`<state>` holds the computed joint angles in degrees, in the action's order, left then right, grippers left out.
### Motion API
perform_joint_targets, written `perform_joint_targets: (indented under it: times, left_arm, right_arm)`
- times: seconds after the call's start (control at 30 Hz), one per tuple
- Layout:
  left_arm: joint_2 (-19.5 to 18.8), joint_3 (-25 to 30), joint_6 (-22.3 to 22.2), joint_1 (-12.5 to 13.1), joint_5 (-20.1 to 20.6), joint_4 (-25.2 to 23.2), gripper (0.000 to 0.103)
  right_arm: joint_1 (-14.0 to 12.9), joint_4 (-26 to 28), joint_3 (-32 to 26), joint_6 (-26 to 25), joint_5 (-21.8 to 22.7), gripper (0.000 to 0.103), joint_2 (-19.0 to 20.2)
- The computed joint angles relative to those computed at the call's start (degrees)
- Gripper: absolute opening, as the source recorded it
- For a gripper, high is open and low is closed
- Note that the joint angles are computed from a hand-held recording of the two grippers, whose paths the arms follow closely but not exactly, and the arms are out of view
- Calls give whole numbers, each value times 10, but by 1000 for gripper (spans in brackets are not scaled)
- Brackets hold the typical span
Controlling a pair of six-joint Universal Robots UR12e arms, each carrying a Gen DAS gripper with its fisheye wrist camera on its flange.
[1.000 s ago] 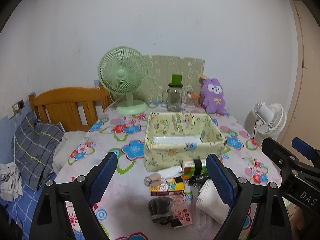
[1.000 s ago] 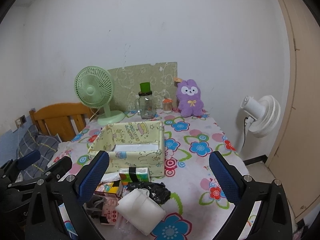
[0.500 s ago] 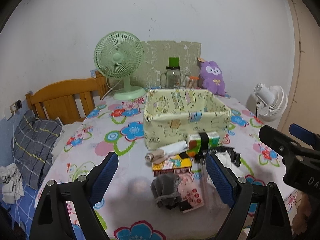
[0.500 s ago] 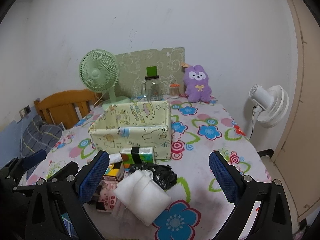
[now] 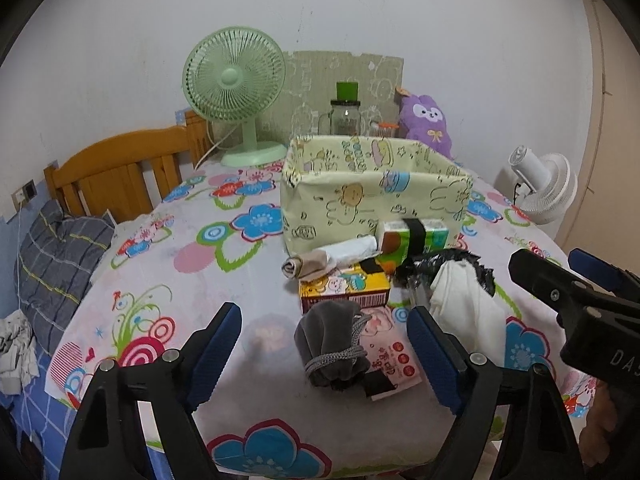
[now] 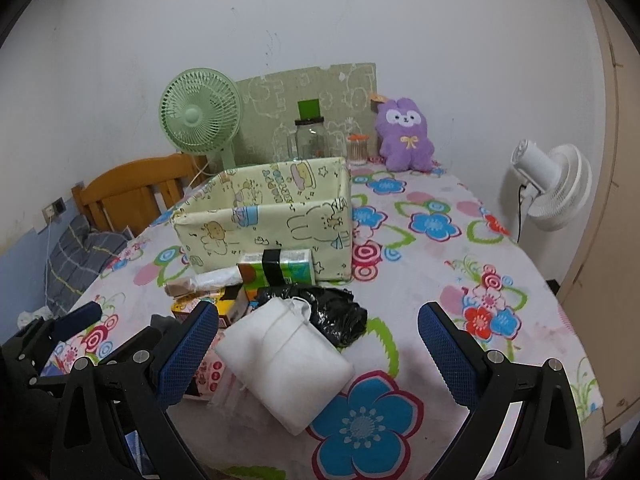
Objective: Organize soft objects
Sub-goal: 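Grasp the grey beanie with the left tool while the right tool grasps the white cloth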
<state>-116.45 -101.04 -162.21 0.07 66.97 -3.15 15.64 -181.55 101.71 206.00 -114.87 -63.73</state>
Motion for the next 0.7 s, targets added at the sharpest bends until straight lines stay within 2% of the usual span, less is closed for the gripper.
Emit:
perform_joint_targets:
  times: [0.1,0.37,0.53,0.7]
  left_arm:
    - [-5,3,-2,-1,5,1,84]
    - [-12,17,11,-4,3,-48,77]
    - [-15,21,19,-7,8,-54,69]
    - [-18,27,25,-9,13,-67,56]
  right_arm:
    - [-2,6,-2,2,6,101,3]
    - [-4,28,-14,-3,26,101,11]
    - [-5,53,-23,0,30,101,15]
    - [-6,77,-32,1,36,101,20]
